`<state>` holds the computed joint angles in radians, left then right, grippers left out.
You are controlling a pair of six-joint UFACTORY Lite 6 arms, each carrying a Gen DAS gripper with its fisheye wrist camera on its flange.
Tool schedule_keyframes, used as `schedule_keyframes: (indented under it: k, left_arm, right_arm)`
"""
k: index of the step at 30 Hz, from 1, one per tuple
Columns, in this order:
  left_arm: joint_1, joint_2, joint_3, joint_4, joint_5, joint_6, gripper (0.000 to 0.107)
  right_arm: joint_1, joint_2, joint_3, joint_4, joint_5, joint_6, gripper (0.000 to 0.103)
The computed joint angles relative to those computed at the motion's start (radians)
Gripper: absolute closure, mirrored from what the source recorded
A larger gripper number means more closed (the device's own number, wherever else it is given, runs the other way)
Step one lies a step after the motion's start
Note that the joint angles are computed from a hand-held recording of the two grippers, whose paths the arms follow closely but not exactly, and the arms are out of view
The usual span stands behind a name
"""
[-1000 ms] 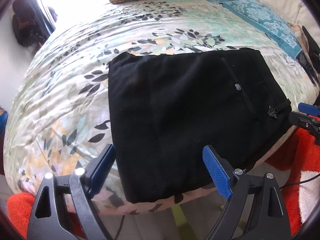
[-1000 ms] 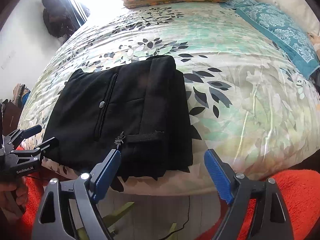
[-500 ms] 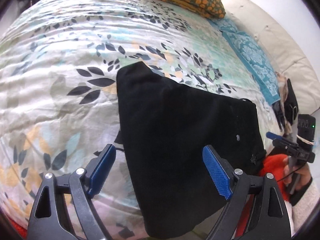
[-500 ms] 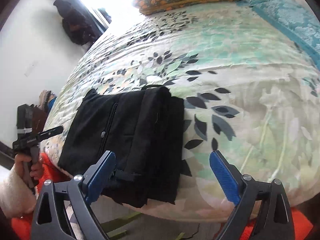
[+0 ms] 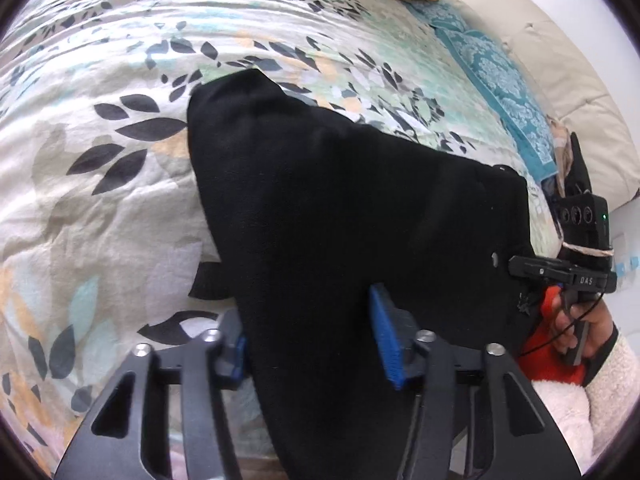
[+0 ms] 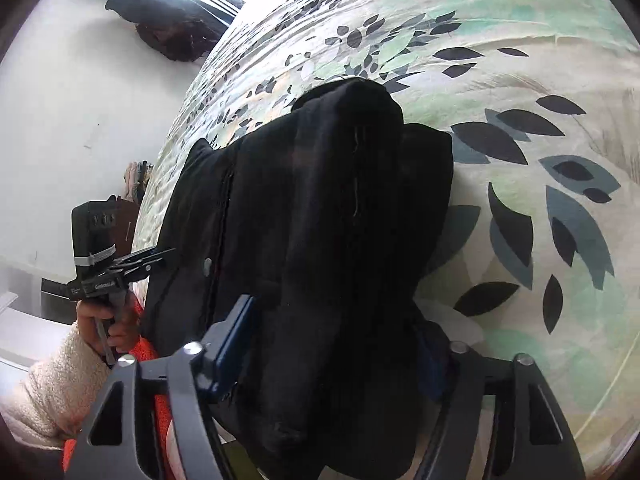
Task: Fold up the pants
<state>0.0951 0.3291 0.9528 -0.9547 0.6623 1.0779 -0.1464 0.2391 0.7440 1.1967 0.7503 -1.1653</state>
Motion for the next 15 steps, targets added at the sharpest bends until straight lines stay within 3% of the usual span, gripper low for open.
schedule_keyframes:
  k: [1, 3, 6, 9, 15]
  left_arm:
    - [0.020, -0.005, 0.006, -0.009, 0.025, -0.011, 0.083]
    - [0.045, -0.048, -0.012, -0.028, 0.060, -0.007, 0.087]
    - [0.041, -0.160, -0.072, -0.017, 0.045, -0.015, 0.088]
    - [0.113, -0.221, -0.071, -0.020, 0.130, -0.029, 0.089]
    - [0.277, -0.180, 0.081, 0.035, 0.241, -0.068, 0.088]
  right_arm:
    - [-0.012, -0.023, -0.013, 0.012, 0.011, -0.007, 0.057]
    - [0.009, -0.096, -0.043, 0.002, -0.012, 0.011, 0.063]
    - [0.069, -0.218, -0.086, -0.008, -0.062, 0.048, 0.070]
    - [0.088, -0.298, -0.092, 0.008, -0.039, 0.078, 0.073]
    - [0.204, -0.284, 0.023, 0.079, -0.026, 0.143, 0.073]
